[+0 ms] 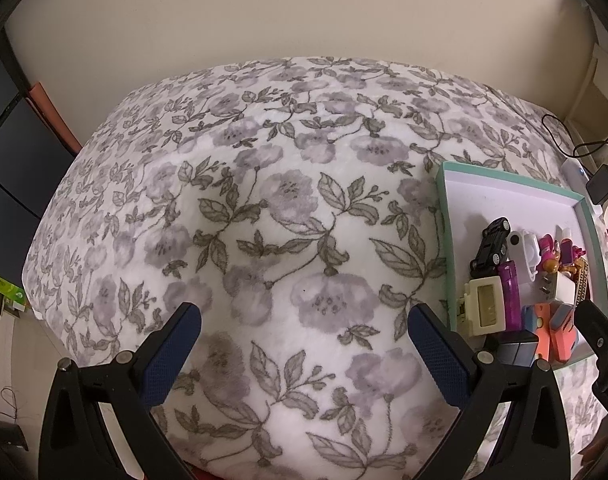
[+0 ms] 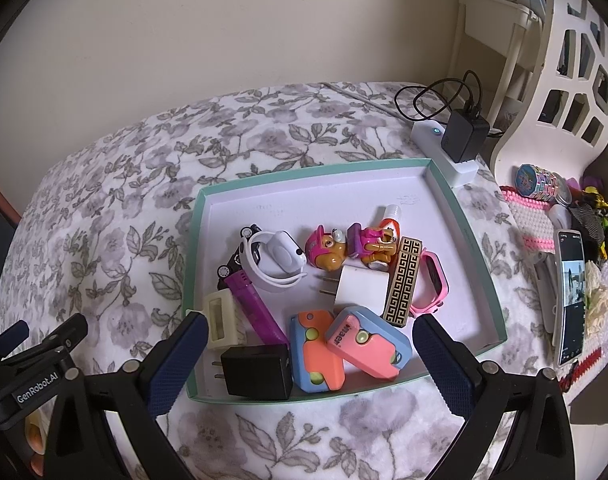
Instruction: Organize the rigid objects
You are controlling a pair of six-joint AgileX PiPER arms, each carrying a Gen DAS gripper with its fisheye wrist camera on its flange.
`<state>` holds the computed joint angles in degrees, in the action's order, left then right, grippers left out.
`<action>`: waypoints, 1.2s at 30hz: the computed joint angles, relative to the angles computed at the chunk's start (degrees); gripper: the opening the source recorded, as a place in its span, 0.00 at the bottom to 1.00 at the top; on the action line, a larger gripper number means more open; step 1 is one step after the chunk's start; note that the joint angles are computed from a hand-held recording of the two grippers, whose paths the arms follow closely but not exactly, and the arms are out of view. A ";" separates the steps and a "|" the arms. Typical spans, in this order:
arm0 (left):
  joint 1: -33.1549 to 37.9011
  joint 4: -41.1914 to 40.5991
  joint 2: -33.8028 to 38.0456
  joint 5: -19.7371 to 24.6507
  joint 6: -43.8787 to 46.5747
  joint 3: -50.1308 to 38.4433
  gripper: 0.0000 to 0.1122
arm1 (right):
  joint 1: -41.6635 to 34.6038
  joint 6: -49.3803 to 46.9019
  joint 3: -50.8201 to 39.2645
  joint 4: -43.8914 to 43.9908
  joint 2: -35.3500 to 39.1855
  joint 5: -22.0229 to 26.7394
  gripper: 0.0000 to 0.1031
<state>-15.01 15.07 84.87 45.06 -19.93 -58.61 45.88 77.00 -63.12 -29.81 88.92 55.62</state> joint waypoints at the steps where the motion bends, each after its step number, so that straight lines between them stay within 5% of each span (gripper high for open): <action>1: 0.03 0.04 -0.03 -0.03 0.02 0.11 0.92 | -0.02 -0.04 -0.04 0.02 0.02 0.02 1.00; 36: -0.25 0.37 0.31 0.33 -0.27 -0.32 0.92 | -0.10 -0.10 0.14 0.23 0.10 -0.12 1.00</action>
<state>-15.27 15.44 85.18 45.39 -20.20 -58.93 45.78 76.90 -62.98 -29.58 89.01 55.50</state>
